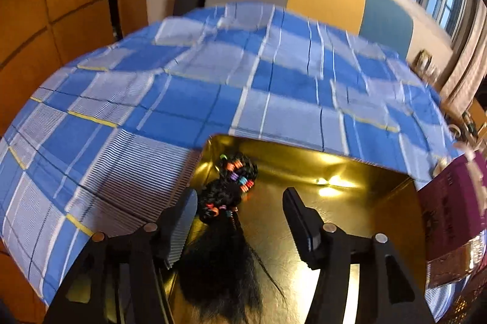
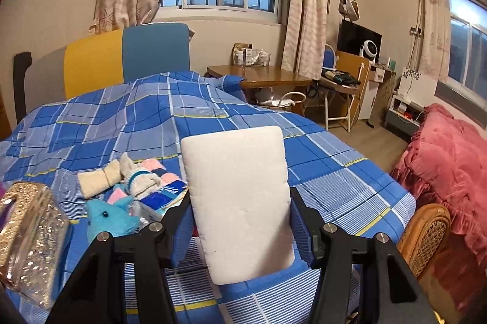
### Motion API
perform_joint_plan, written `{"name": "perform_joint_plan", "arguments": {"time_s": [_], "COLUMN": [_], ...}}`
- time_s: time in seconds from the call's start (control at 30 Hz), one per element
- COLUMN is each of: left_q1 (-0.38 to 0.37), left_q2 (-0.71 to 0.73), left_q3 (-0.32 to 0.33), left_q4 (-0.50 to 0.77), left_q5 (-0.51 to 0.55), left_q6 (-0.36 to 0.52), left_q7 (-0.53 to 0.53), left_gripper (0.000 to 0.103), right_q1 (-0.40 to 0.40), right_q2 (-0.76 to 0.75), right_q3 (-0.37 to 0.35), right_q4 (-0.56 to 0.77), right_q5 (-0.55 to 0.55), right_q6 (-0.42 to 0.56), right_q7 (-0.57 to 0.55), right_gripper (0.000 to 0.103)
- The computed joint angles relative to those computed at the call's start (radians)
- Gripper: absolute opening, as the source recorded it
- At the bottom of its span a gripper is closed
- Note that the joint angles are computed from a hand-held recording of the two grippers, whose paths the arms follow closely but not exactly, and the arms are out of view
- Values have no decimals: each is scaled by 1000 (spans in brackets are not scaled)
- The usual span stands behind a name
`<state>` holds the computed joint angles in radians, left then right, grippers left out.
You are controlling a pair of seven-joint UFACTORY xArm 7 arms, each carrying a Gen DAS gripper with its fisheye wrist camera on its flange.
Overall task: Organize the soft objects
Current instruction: 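Carry the hairpiece into the gold tray and open the left tool, then lower the white sponge block into the gold tray and open the right tool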
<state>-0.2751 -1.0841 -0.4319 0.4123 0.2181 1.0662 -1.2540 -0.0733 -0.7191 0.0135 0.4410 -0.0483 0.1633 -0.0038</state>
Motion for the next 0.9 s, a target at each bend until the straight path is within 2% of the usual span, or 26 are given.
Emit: {"name": "perform_joint_plan", "arguments": {"time_s": [0.13,0.2,0.37,0.47,0.6,0.73,0.9], "left_q1": [-22,-39,-89,-105,-133,-168,-212], "left_q2": [-25,-19,5,48,81,86,60], "left_q3": [-56,-78,-145,-173,-200,-211,-223], "left_q4": [39,55,81,117,158,168,167], "left_q5": [-13,-28,-76,-82,-75,-78,-88], "left_q6": [81,101,119,152,207,253,306], "left_q7": [-30,-50,-143,-186,-227,-268,-317], "left_gripper": [59,59,59,59,59,59,59], "right_q1": [112,173,374,501,673,801,840], "right_q2": [-89,-142,-263,-272,-201,-11,221], "right_q3": [-54,-59,-21,23,73,122,207], "right_q4": [-13,-24,-18,9,61,174,306], "right_q5": [79,105,175,215,268,320,352], "right_q6": [91,116,186,201,195,225,241], "right_q7": [6,-10,-39,-44,-54,-52,-28], "right_gripper": [58,58,58,59,59,59,59]}}
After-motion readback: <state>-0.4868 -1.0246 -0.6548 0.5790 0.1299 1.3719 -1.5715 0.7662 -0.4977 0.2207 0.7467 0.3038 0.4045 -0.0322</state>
